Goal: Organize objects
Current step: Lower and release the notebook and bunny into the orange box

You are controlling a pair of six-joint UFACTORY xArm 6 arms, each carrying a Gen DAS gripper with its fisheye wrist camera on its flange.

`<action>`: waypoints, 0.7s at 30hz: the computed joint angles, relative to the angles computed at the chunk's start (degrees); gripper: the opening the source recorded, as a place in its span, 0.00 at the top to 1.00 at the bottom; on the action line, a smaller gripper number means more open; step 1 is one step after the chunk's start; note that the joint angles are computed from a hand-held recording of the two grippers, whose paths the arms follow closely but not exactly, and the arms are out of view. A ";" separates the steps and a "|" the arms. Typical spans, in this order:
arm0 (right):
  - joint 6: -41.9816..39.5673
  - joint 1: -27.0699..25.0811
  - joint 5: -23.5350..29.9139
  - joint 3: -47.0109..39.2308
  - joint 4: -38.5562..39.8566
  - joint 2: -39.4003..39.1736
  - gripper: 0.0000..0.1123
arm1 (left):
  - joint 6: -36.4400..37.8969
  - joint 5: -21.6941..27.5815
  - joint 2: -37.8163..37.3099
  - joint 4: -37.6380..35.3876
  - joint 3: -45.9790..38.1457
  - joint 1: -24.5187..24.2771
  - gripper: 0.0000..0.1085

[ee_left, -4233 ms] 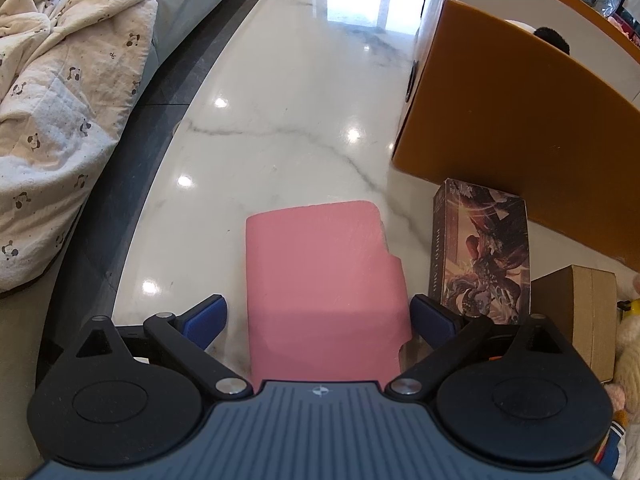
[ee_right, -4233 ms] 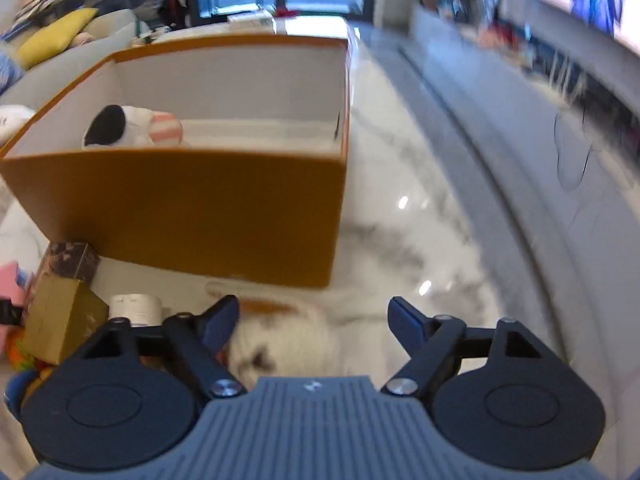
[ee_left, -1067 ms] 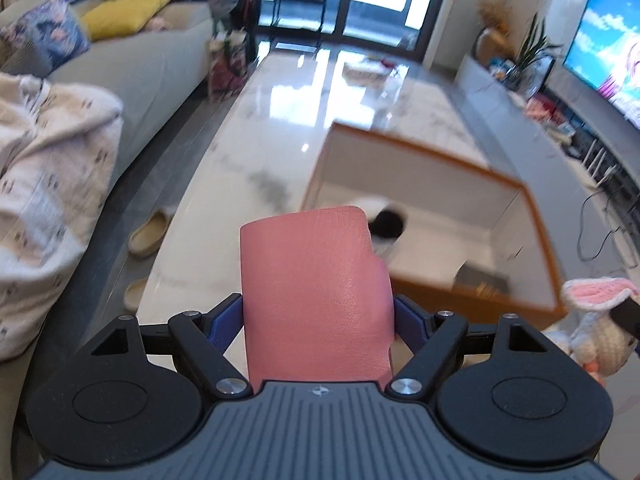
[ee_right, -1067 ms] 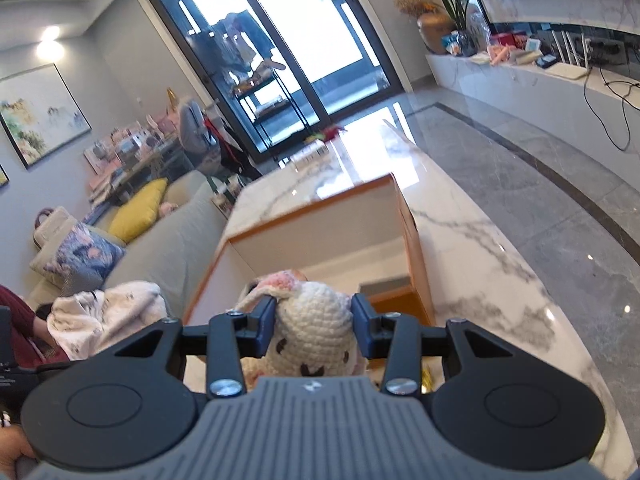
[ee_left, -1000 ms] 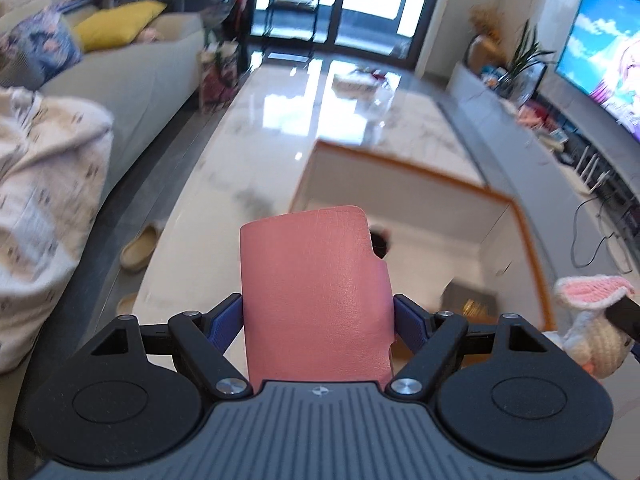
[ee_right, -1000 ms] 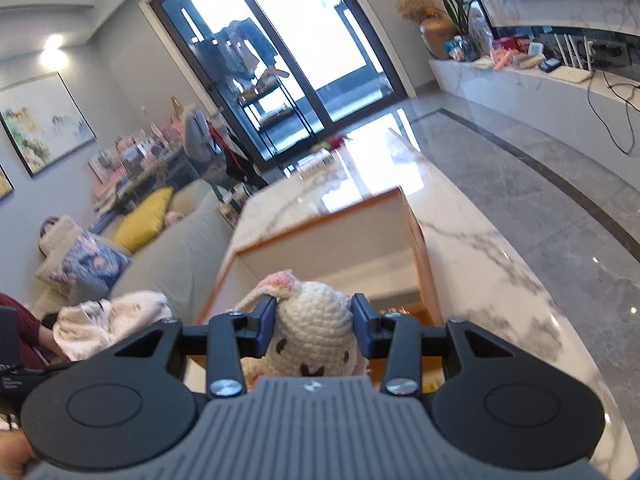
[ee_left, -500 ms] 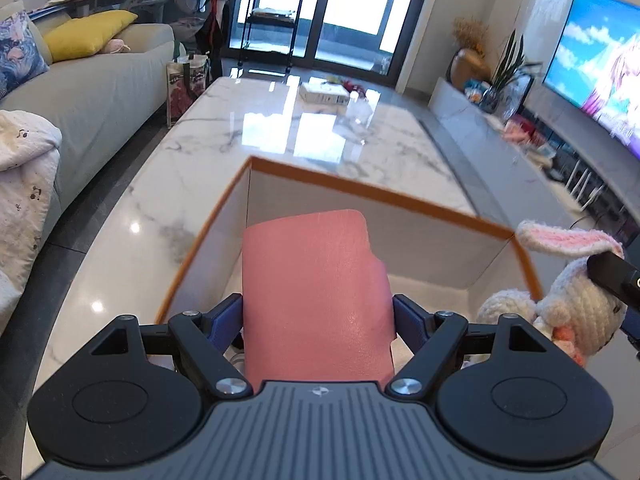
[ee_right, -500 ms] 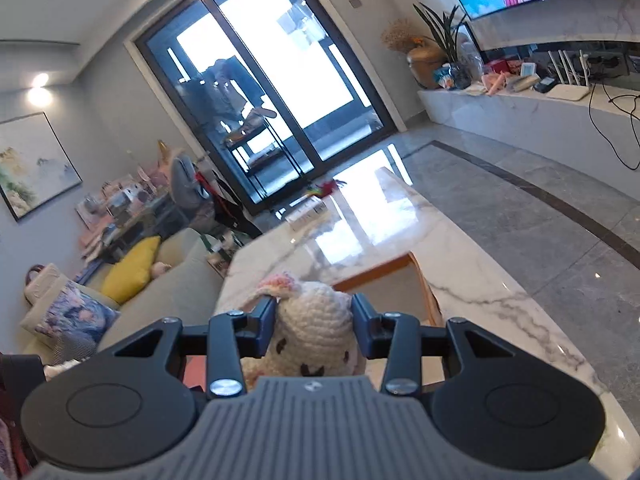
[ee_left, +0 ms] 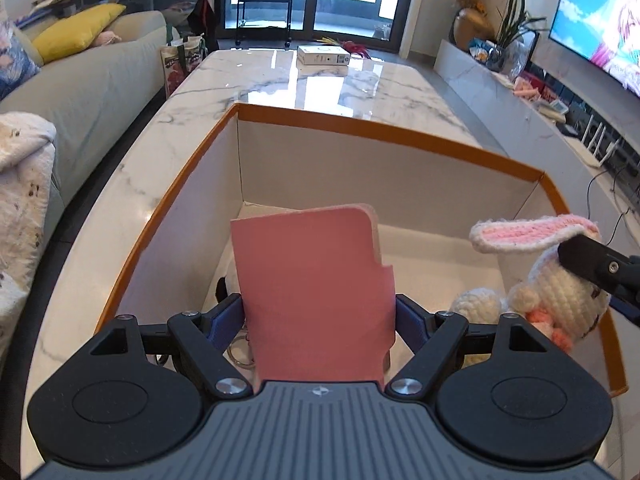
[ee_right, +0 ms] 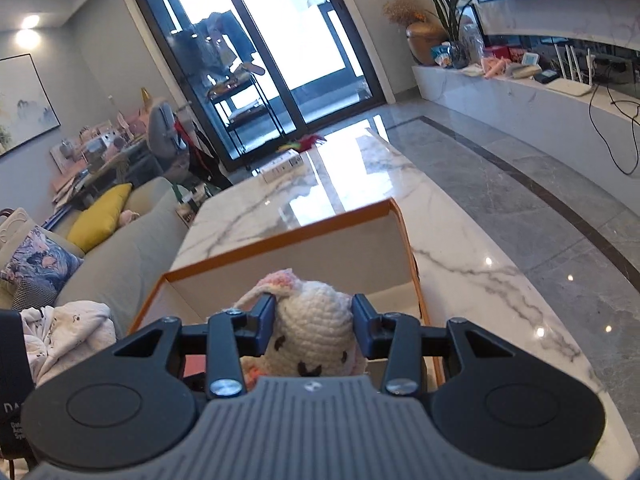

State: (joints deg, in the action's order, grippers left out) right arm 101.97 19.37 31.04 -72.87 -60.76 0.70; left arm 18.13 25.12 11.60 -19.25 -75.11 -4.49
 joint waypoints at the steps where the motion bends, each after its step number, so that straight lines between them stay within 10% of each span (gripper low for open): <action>1: -0.73 0.03 0.21 -0.18 0.78 0.27 0.62 | -0.58 -0.25 -0.13 1.39 0.32 -0.12 0.14; 21: -2.60 1.08 1.39 -1.15 -0.15 1.31 0.49 | -0.86 0.39 -0.38 2.13 -0.52 0.09 0.12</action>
